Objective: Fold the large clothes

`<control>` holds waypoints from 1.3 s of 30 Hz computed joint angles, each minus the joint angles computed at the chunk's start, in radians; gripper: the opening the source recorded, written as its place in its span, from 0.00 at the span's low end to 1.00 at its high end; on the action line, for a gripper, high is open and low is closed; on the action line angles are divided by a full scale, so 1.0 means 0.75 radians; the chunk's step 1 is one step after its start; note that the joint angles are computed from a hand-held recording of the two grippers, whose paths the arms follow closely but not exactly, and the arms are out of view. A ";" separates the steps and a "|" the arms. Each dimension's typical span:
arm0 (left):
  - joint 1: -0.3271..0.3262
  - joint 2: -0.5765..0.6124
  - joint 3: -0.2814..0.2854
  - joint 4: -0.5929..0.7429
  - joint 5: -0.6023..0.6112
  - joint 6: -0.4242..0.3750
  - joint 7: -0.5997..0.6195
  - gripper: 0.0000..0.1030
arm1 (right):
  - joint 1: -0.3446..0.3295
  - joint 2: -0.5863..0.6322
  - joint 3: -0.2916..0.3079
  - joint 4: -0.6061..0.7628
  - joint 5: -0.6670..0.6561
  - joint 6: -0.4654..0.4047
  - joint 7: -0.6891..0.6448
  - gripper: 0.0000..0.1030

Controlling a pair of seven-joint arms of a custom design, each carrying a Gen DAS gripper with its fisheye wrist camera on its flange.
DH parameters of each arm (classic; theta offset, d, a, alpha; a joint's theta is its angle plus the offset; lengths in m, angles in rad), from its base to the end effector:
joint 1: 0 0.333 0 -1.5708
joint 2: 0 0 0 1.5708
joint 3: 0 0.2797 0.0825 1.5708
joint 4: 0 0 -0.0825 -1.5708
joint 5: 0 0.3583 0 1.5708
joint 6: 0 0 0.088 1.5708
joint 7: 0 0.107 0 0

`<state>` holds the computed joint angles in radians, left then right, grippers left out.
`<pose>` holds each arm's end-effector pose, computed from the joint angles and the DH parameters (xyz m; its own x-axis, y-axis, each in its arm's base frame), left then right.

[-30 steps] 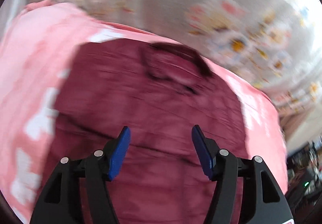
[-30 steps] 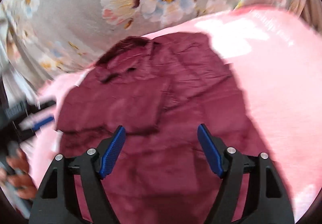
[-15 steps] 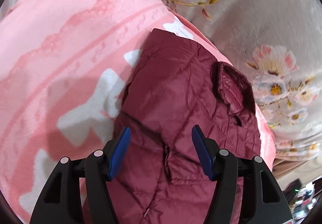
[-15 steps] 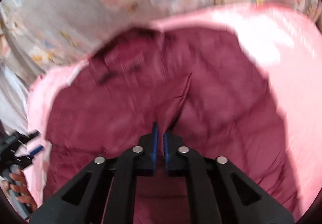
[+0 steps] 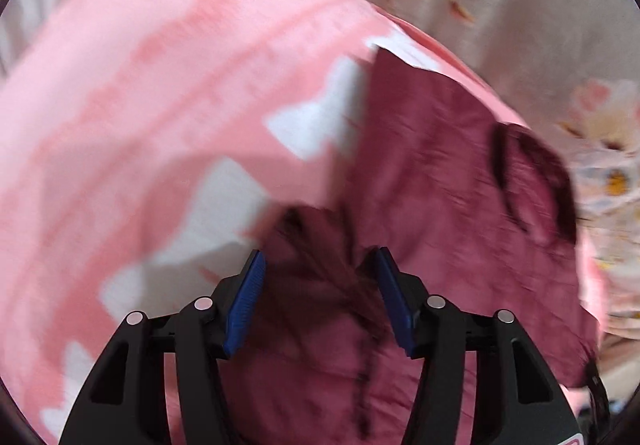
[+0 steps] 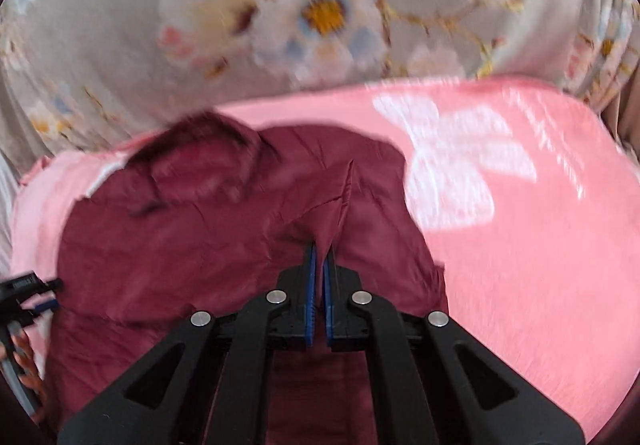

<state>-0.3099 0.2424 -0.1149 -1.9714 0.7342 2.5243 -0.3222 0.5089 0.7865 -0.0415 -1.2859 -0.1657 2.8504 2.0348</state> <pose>0.5436 -0.2501 0.3600 0.7184 -0.6232 0.3092 -0.4723 -0.7632 -0.4410 0.6588 0.3534 0.3572 0.2245 -0.9626 -0.1517 -0.7205 -0.0592 -0.6909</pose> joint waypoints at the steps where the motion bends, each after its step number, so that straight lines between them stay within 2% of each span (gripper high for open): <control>1: 0.000 0.012 -0.004 0.018 -0.015 -0.039 0.030 0.43 | -0.018 0.021 0.020 0.003 0.018 -0.016 -0.010 0.02; 3: 0.011 0.044 -0.013 0.044 -0.064 -0.062 0.128 0.31 | -0.016 0.048 0.017 -0.001 0.023 -0.034 -0.007 0.02; 5: -0.011 0.063 -0.004 0.070 -0.045 -0.114 0.149 0.26 | -0.012 0.064 0.015 -0.017 0.023 -0.032 -0.008 0.02; 7: -0.034 0.084 0.000 0.104 -0.021 -0.176 0.169 0.21 | 0.031 0.063 -0.035 -0.052 -0.012 -0.001 0.028 0.02; 8: -0.042 0.089 0.003 0.110 -0.012 -0.193 0.166 0.20 | 0.047 0.067 -0.054 -0.039 -0.029 -0.018 0.039 0.02; 11: -0.060 0.109 0.000 0.149 -0.004 -0.273 0.203 0.19 | 0.037 0.074 -0.037 0.004 -0.043 -0.087 0.015 0.03; 12: -0.062 0.108 -0.005 0.159 -0.015 -0.296 0.224 0.19 | 0.039 0.053 -0.041 -0.009 -0.047 -0.105 0.024 0.07; 14: -0.067 0.090 -0.016 0.171 -0.042 -0.354 0.269 0.19 | 0.034 -0.039 -0.047 -0.113 -0.046 -0.058 0.073 0.11; 17: -0.099 0.003 -0.030 0.160 0.027 -0.450 0.257 0.19 | 0.006 -0.143 -0.023 -0.214 -0.039 0.074 0.092 0.14; 21: -0.126 0.019 -0.064 0.298 0.127 -0.518 0.286 0.21 | -0.045 -0.088 0.088 -0.062 0.027 0.053 -0.019 0.14; 22: -0.135 0.057 -0.067 0.364 0.142 -0.524 0.305 0.24 | -0.047 -0.036 0.116 0.027 0.046 0.020 -0.054 0.14; 25: -0.170 0.226 -0.055 0.589 0.144 -0.509 0.404 0.35 | -0.006 0.117 0.129 0.266 0.073 -0.100 -0.119 0.14; 28: -0.215 0.443 -0.039 0.838 0.062 -0.531 0.559 0.35 | 0.020 0.241 0.152 0.430 0.122 -0.202 -0.174 0.14; 29: -0.248 0.515 -0.008 0.913 0.013 -0.541 0.612 0.35 | 0.028 0.275 0.151 0.474 0.133 -0.230 -0.189 0.14; 30: -0.239 0.550 -0.023 0.940 0.007 -0.551 0.625 0.35 | 0.036 0.293 0.150 0.479 0.139 -0.245 -0.208 0.14; 33: -0.285 0.623 0.030 0.969 -0.023 -0.549 0.628 0.36 | 0.056 0.310 0.129 0.456 0.147 -0.248 -0.221 0.14; 36: -0.341 0.609 0.095 0.903 0.019 -0.505 0.580 0.37 | 0.056 0.259 0.128 0.302 0.156 -0.130 -0.231 0.14; 39: -0.383 0.607 0.131 0.859 0.080 -0.483 0.512 0.38 | 0.097 0.220 0.071 0.213 0.120 -0.061 -0.188 0.14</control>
<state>-0.5972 0.6975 -0.0165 -1.3271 0.7941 2.1618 0.0620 0.5813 0.9512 0.0116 -1.1261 -0.0756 2.8050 1.8941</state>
